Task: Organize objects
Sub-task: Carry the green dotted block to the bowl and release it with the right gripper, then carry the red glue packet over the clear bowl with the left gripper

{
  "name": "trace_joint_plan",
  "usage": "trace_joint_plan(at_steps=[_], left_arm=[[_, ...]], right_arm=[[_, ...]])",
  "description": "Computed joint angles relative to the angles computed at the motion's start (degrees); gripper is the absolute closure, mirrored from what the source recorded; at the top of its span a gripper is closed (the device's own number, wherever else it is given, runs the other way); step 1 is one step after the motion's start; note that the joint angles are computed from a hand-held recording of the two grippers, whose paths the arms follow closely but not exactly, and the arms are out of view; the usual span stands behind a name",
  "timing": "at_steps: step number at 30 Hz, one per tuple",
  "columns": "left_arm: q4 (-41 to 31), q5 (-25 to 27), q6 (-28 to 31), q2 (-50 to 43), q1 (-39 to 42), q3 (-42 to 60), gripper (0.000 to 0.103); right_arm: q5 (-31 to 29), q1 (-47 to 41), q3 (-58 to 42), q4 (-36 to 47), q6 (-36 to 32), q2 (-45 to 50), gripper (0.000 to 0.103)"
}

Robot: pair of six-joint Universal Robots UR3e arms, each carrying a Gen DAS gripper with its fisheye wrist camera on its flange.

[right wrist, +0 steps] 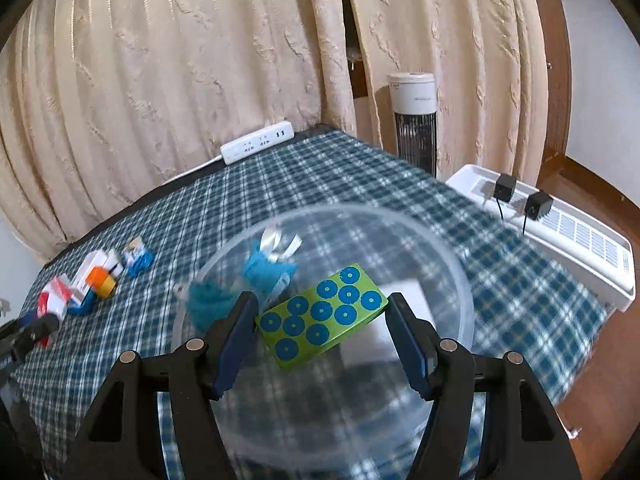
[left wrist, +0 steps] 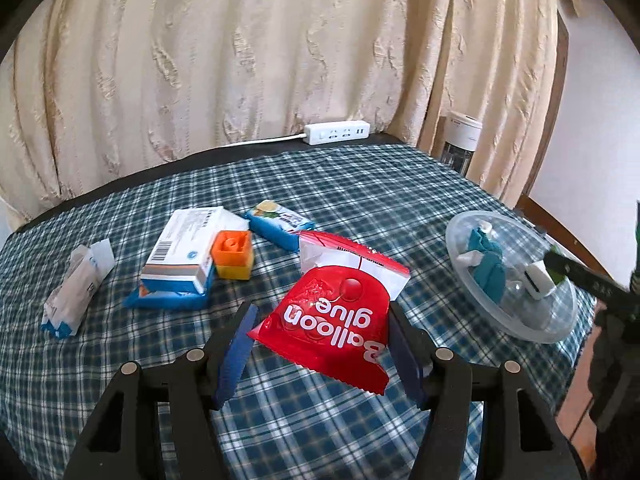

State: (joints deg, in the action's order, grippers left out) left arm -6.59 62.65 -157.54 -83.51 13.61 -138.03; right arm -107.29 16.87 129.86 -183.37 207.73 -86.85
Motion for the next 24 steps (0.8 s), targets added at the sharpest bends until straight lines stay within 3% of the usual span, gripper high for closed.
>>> trace_joint_plan(at_steps=[9, 24], left_arm=[[1.2, 2.2, -1.4, -0.3, -3.5, 0.5, 0.036], [2.5, 6.4, -3.8, -4.9, -12.1, 5.0, 0.036]], right_arm=[[6.9, -8.2, -4.2, 0.7, -2.9, 3.1, 0.036], [7.2, -9.2, -2.8, -3.8, -3.3, 4.0, 0.029]])
